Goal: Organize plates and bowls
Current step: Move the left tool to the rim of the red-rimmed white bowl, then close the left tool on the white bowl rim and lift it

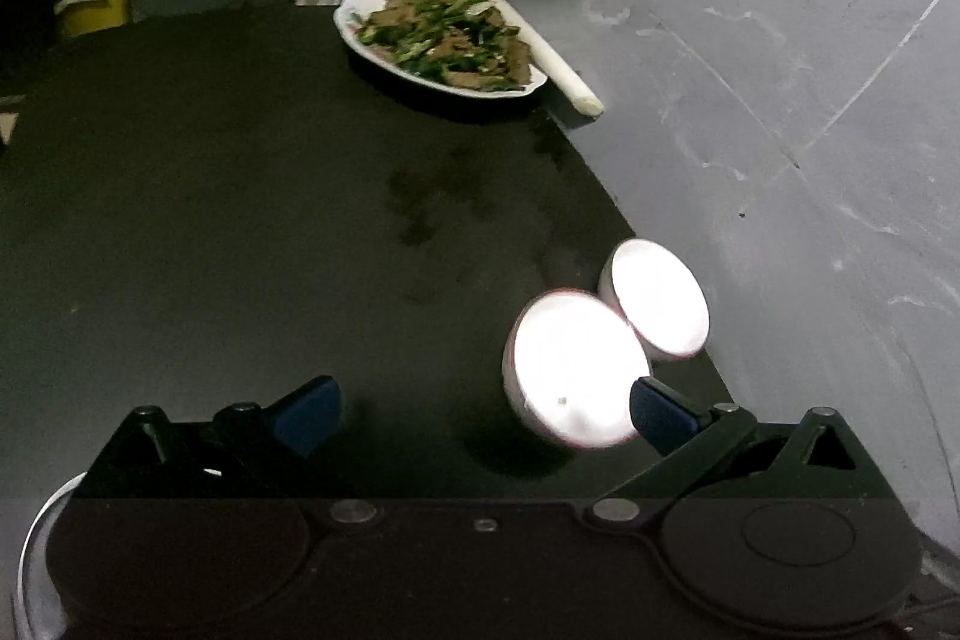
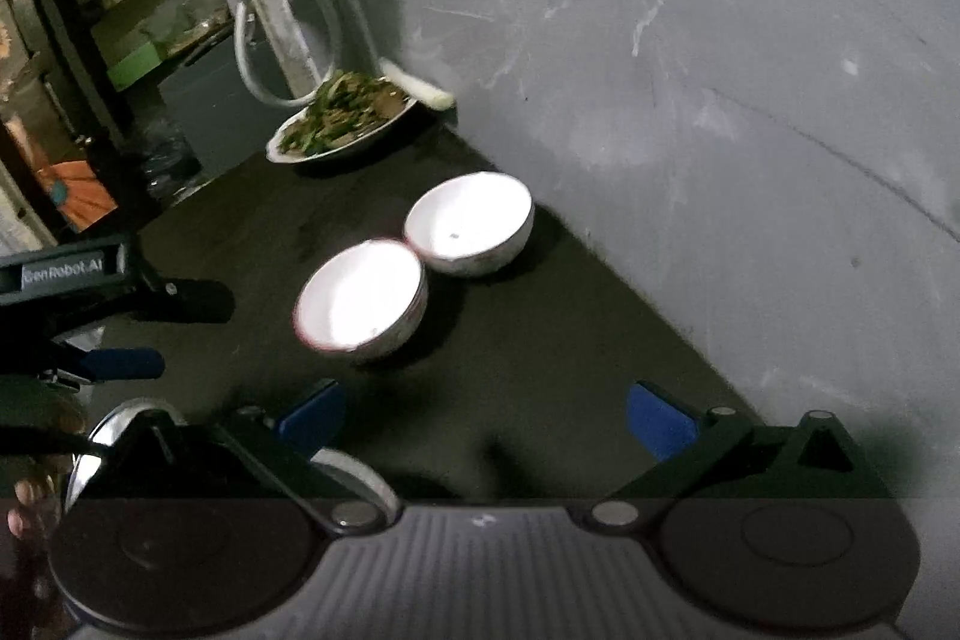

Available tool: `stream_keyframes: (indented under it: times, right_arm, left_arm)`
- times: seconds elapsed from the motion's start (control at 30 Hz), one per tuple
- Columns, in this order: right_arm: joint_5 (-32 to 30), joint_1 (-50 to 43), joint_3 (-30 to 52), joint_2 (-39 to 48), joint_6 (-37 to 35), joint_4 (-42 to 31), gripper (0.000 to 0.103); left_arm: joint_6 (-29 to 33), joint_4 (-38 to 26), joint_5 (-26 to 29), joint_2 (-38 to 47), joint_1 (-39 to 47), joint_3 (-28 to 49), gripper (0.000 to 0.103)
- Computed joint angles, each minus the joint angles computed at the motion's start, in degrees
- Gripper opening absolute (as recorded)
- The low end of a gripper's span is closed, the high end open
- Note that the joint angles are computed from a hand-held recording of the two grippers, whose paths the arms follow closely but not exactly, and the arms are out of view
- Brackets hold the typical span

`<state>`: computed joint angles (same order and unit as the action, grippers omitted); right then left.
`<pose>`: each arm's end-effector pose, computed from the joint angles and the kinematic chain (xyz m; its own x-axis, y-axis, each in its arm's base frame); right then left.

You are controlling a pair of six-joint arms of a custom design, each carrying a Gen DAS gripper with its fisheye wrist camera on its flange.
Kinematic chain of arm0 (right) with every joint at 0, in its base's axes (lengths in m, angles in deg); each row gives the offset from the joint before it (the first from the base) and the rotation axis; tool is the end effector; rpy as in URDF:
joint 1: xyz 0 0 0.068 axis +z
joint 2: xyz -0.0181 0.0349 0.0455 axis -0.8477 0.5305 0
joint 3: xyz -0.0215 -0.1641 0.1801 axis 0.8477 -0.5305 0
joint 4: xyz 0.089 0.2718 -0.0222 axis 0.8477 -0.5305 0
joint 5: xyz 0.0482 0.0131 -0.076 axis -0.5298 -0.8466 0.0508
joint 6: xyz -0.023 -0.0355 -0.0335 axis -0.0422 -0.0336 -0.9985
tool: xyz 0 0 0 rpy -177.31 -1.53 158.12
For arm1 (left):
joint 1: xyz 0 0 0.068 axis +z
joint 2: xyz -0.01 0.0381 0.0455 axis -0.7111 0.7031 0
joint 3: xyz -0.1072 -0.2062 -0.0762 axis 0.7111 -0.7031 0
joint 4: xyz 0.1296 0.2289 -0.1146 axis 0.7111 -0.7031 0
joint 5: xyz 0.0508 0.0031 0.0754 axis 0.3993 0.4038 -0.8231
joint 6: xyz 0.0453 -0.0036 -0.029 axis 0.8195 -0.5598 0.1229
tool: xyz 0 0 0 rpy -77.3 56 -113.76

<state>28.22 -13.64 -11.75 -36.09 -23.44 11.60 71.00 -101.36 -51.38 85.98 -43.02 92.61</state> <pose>0.0915 0.0665 0.1759 -0.7015 0.3498 -0.6209 0.2536 0.9367 0.2412 0.2471 -0.0058 0.1532 -0.8529 0.0235 -0.5216 0.2384 0.9063 -0.3490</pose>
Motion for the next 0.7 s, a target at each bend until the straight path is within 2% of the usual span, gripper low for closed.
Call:
stream_keyframes:
  times: [0.13,0.27,0.57,0.67,0.7]
  right_arm:
    - [-5.7,-10.7,0.7,5.5,-9.8,8.1,0.103]
    - [-7.9,-15.6,1.2,11.4,-14.1,14.6,0.103]
    - [-10.6,-17.9,0.8,21.2,-16.4,24.8,0.102]
    - [-11.7,-18.3,0.5,24.2,-16.5,27.7,0.095]
    - [-11.8,-18.2,0.5,24.8,-16.5,28.3,0.091]
  left_arm:
    - [-1.7,5.0,-1.4,5.4,-2.3,1.6,0.102]
    - [-1.5,7.4,-2.4,8.9,-3.1,2.6,0.102]
    - [-0.7,10.6,-6.5,11.7,-5.7,2.2,0.102]
    - [-1.1,12.2,-6.8,10.9,-6.3,0.9,0.099]
    - [-0.9,12.3,-6.6,10.8,-6.4,0.8,0.095]
